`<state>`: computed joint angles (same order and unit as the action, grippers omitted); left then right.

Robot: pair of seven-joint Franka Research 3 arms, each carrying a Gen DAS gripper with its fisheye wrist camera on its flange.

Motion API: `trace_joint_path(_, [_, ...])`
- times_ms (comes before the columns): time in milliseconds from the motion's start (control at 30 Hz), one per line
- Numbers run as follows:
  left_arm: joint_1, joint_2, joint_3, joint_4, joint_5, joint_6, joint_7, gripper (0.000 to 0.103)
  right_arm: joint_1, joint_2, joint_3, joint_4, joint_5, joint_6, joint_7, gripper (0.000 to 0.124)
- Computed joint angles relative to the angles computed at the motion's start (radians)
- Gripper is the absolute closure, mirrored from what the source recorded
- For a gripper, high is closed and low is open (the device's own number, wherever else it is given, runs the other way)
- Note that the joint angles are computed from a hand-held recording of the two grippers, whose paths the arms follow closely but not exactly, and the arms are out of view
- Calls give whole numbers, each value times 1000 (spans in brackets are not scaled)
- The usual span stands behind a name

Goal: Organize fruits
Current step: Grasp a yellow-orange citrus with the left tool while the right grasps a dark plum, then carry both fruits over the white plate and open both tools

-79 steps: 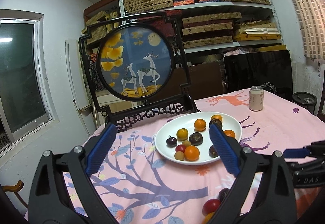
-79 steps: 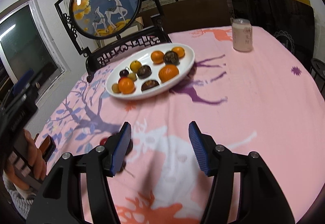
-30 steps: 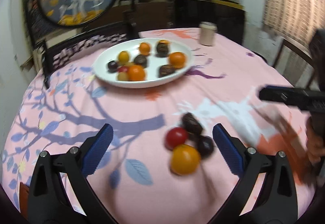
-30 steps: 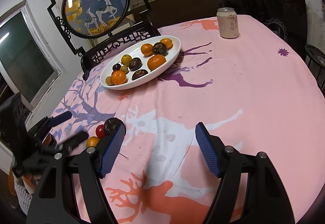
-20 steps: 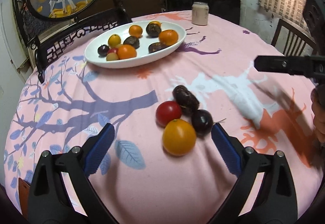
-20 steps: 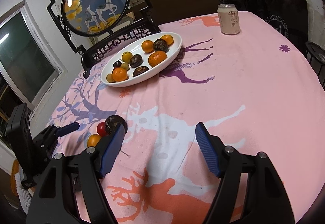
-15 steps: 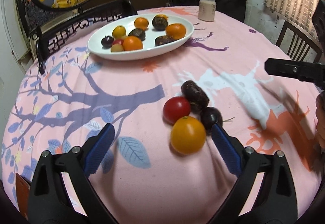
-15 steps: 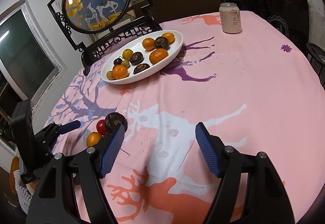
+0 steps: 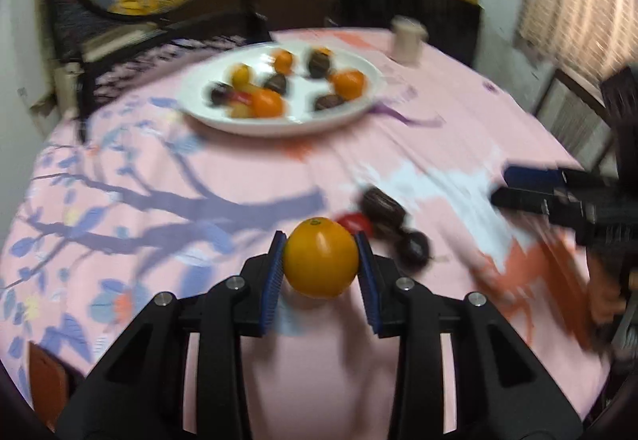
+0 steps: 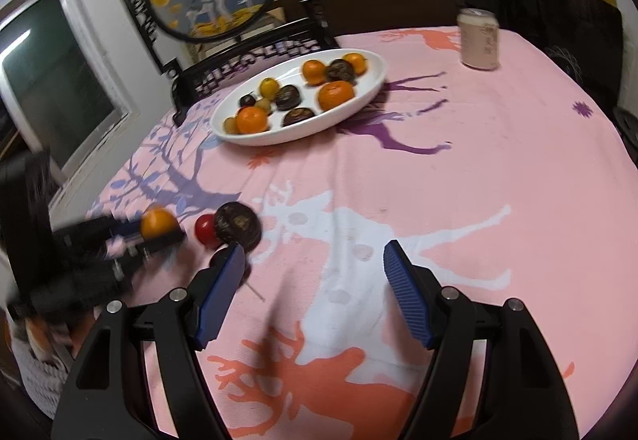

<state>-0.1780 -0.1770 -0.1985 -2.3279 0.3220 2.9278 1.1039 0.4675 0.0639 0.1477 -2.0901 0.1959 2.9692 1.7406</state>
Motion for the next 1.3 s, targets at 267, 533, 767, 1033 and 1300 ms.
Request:
trace_joint_path(267, [37,-14,4,3,19,-6,-93,68,98,86,-38,102,-310,-76,128,51])
trace_joint_path(533, [20,-4,20,8,-21,-20,-61,68,125,168,-45,203,-349,-163,122,92])
trace_joint_path(767, [14,38,28,56,-80,-61,-29,68,86,91,-38,111,-247,-67,97,93])
trace_joint_path(1033, [40,221,24,348,-15,-137,-77,68,7,155,-52,288,-113,-82,99,93])
trace_joint_path(1300, [38,419,51,592,-5,-214,-114,68,12,430,-42,703,-47,-211,30,93])
